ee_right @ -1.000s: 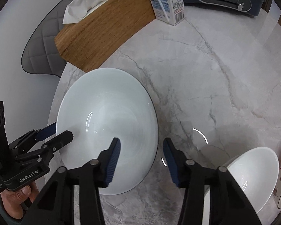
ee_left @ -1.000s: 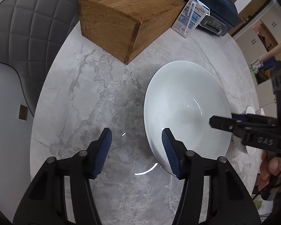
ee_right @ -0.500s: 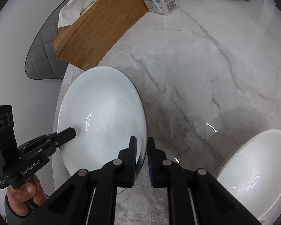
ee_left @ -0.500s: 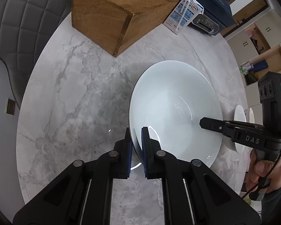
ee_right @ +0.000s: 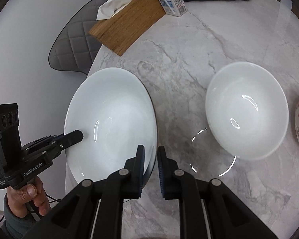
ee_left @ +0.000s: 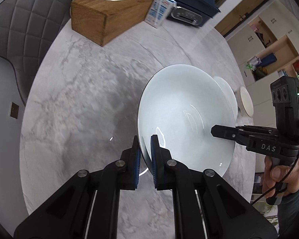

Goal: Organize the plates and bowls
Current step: 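Lift the large white bowl with both tools and carry it over the plates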

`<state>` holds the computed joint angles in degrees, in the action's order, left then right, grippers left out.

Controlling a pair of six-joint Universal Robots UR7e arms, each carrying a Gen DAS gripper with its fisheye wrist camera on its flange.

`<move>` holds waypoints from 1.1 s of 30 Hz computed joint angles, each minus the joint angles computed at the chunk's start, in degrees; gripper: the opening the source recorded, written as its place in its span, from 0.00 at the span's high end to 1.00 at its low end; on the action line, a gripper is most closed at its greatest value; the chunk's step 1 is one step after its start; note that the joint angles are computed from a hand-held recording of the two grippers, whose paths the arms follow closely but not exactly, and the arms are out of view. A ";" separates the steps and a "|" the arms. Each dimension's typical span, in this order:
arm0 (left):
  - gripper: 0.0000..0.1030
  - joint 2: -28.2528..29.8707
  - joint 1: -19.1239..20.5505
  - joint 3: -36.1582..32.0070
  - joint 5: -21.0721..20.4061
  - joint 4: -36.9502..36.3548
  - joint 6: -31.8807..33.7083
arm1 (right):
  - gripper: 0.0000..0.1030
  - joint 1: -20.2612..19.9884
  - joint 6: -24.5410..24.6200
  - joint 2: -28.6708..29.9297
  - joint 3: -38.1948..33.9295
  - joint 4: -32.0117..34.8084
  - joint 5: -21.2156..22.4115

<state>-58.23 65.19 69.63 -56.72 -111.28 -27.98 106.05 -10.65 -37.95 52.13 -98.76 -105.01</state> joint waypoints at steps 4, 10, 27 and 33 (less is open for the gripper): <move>0.92 -2.22 -2.71 6.40 -0.97 -1.88 -2.66 | 0.85 -0.74 0.51 -8.16 11.38 -4.70 -0.24; 0.92 -2.53 -4.71 12.83 -3.26 -4.19 -6.16 | 0.85 -3.28 0.47 -15.30 20.43 -8.16 -1.44; 0.92 -0.74 -5.17 17.96 -1.69 -7.57 -9.06 | 0.85 -6.86 -2.92 -19.98 29.87 -13.43 -2.87; 0.90 -0.57 -4.95 17.67 -1.82 -8.20 -9.31 | 0.83 -7.05 -4.00 -20.00 30.16 -13.65 -2.47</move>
<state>-58.80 60.24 87.30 -58.54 -119.47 -37.29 99.00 -14.66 -57.95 82.28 -112.41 -107.48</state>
